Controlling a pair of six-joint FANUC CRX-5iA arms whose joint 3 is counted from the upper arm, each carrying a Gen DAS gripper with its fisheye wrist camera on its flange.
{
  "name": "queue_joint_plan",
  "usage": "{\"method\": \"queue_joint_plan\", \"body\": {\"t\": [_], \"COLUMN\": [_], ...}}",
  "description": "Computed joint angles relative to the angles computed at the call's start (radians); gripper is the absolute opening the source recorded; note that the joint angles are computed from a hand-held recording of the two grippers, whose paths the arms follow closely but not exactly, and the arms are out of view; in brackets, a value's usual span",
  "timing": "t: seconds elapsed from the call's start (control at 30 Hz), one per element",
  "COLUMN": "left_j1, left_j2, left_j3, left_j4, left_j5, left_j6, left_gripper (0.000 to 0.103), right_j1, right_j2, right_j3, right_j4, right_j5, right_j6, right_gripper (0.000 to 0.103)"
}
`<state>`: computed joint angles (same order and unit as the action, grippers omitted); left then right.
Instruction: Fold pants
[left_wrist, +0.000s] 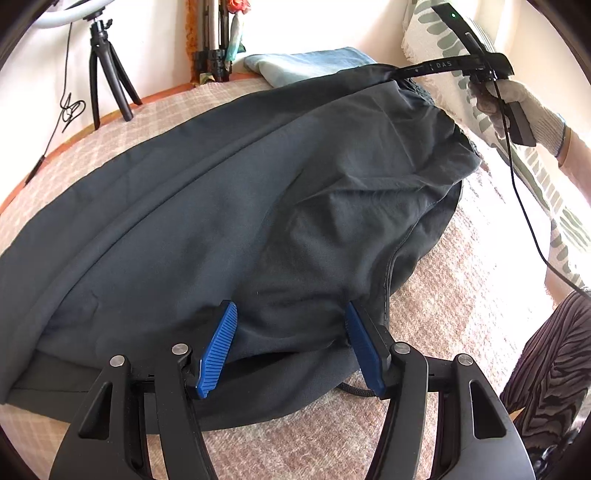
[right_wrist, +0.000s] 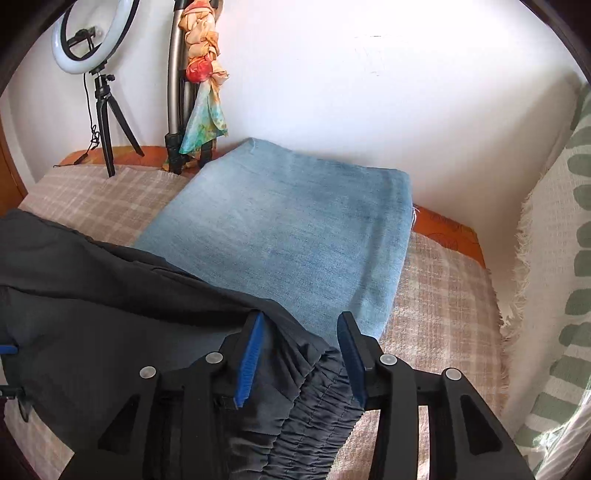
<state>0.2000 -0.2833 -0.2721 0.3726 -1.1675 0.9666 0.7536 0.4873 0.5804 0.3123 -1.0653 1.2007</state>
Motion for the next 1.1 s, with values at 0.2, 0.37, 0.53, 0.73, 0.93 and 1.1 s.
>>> {"method": "queue_joint_plan", "body": {"t": [0.2, 0.37, 0.53, 0.73, 0.93, 1.1], "left_j1": [0.090, 0.126, 0.020, -0.114, -0.105, -0.066], "left_j2": [-0.067, -0.071, -0.075, -0.030, -0.023, -0.046], "left_j3": [-0.037, -0.050, -0.035, -0.013, -0.052, -0.091], "left_j4": [0.049, 0.078, -0.021, -0.134, -0.030, 0.066], "left_j5": [-0.036, -0.053, 0.039, 0.095, 0.095, 0.091], "left_j6": [-0.070, -0.068, -0.104, -0.158, -0.277, -0.297], "left_gripper": [0.060, 0.056, 0.056, 0.053, 0.010, 0.001], "right_j1": [0.044, 0.064, 0.009, 0.004, 0.019, 0.048], "right_j2": [-0.241, -0.341, -0.348, -0.338, -0.321, -0.290], "right_j3": [-0.350, -0.495, -0.512, -0.515, -0.538, -0.531], "right_j4": [0.047, -0.050, -0.269, -0.314, -0.217, -0.082], "right_j5": [0.078, 0.125, 0.182, 0.258, 0.328, 0.295], "right_j6": [-0.292, -0.455, -0.525, -0.575, -0.736, -0.849], "right_gripper": [0.083, 0.083, 0.083, 0.086, 0.088, 0.056]}}
